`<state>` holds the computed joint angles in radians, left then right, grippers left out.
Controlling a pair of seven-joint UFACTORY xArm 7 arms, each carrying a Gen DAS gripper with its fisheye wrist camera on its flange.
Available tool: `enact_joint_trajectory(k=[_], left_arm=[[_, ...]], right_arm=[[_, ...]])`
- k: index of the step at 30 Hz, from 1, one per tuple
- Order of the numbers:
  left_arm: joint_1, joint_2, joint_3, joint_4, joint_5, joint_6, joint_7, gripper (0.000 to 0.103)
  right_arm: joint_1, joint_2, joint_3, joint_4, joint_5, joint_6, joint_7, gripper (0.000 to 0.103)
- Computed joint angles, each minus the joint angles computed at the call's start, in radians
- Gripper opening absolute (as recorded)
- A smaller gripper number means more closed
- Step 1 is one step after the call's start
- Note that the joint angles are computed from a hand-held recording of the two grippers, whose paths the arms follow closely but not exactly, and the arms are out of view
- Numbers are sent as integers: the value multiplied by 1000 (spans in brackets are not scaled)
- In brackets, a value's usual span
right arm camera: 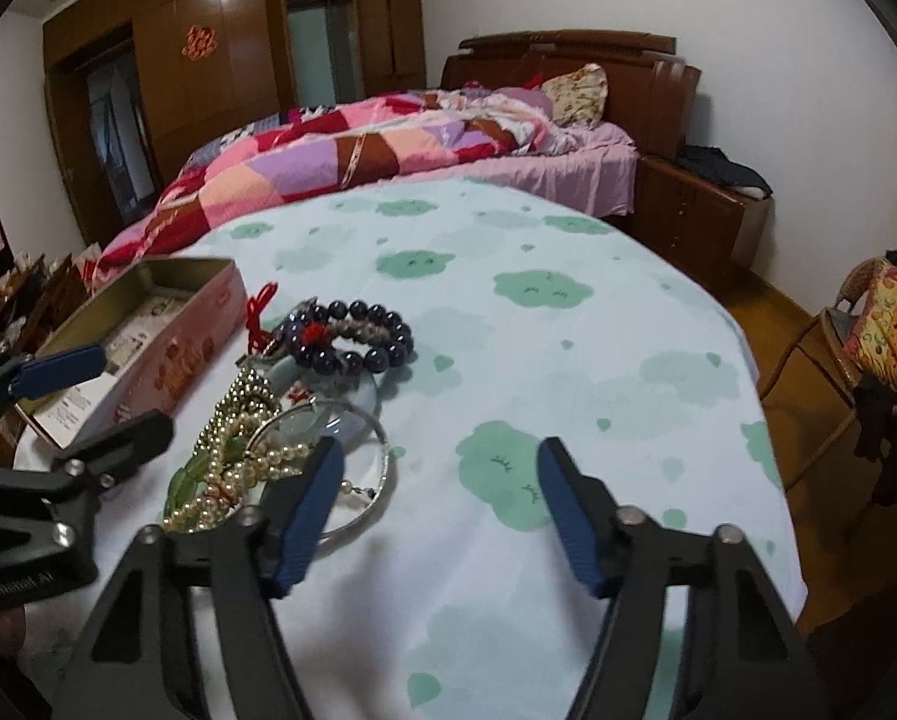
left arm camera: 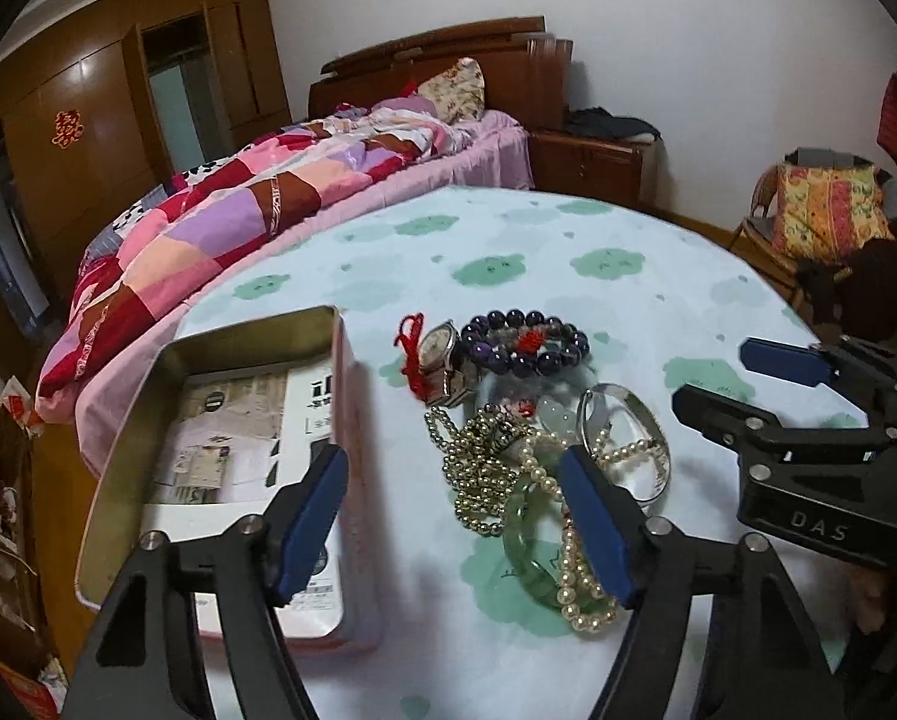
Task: Organize jewelry
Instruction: 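Grasp the pearl necklace with the left tool while the right tool grasps the silver bangle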
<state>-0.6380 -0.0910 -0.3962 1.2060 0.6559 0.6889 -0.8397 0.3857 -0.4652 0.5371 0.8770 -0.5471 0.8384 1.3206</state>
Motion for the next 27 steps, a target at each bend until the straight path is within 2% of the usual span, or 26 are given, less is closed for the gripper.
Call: enact_joint_trajectory(k=[4,10,12,14,17,20,27], left_arm=[[-8,37,8,22,-13,-1,20,64],[-24,67,33,30,-90,-23,78,57],[-28,73,38,31,-110,-28,92,53],[-30,75,45,26,-149,-44,120,34],[-29,62,51,3,-219,-93,175,11],[-26,50,47,-10,-218,-119,179,6],[-8,-1,34,-46,-242,-196,201,6]], right_arm=[[11,40,-28,14,28,-9,-38,48],[42,87,-63,30,67,-25,-107,45],[56,106,-77,41,88,-19,-142,37],[63,113,-83,45,92,-16,-156,20],[71,108,-93,31,95,-50,-171,8],[63,100,-79,29,74,-51,-155,7],[39,68,-59,21,39,-63,-112,5]])
